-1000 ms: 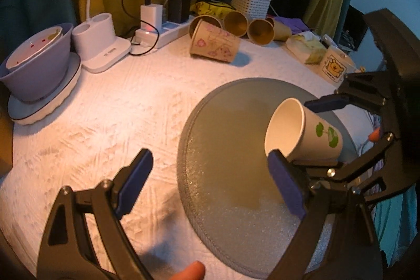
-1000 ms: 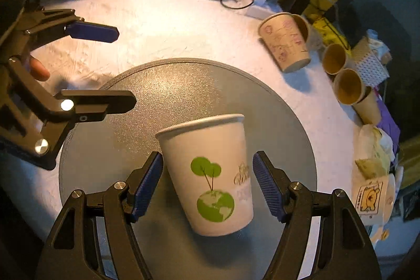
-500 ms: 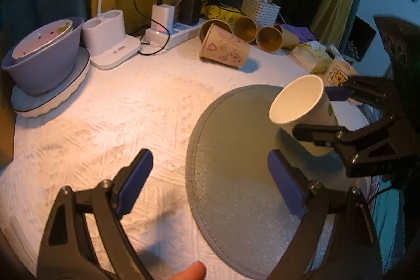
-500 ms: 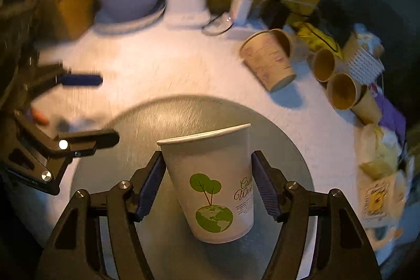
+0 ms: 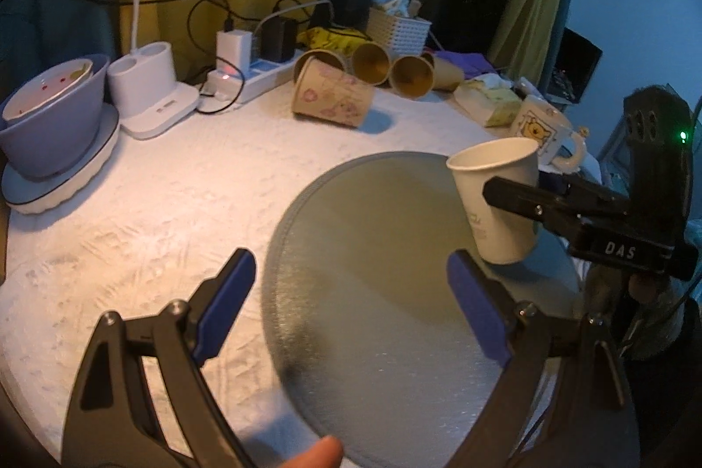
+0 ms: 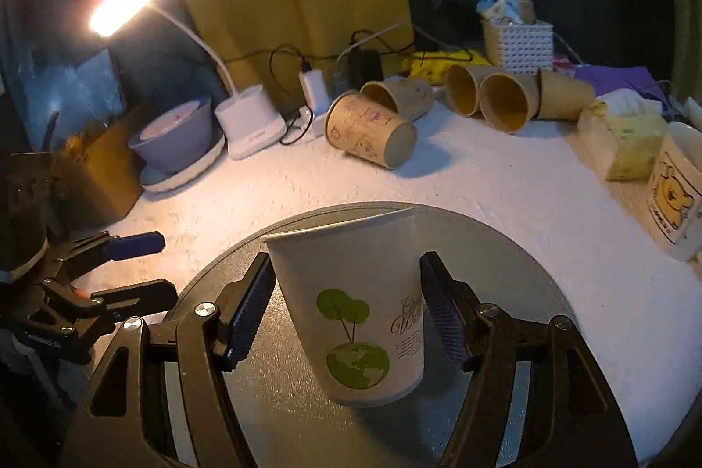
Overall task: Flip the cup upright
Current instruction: 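Rotate the held cup with the right gripper until its opening faces up, then lower the upright cup onto the grey mat and open the right gripper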
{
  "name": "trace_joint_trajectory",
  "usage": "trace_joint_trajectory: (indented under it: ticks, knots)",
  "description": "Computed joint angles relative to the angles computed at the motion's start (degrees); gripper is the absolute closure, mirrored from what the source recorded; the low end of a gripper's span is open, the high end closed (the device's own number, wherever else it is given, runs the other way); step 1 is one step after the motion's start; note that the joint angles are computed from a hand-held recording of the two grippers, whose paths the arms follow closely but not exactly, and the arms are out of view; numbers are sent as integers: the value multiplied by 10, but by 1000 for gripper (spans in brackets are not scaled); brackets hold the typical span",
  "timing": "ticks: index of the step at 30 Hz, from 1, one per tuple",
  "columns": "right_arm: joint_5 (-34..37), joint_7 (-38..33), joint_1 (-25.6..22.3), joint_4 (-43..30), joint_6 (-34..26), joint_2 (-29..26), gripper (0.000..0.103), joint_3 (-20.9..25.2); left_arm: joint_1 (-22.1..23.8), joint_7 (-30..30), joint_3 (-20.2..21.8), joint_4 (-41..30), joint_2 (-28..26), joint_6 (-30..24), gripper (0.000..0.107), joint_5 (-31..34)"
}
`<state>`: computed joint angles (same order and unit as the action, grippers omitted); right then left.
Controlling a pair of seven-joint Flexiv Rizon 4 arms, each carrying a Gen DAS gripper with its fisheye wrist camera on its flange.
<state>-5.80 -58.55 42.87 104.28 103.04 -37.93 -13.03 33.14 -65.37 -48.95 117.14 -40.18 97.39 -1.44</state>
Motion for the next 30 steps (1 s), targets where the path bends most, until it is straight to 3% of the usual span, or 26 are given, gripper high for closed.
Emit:
trace_joint_trajectory:
  ticks: [4,18,23,30]
  knots:
    - [31,-12,21,18,48,3,33,-17,7,1,-15,4,-8,12,17,12]
    - [72,-40,20,6,54,-7,32,-3,3,-7,-10,2,-11,14,17,26]
    - [86,-40,47,15,39,-6,32,-31,2,-7,-10,3,-11,15,17,28]
    - [85,-25,133,36,3,-8,32,-129,-3,-8,-6,4,-10,18,17,31]
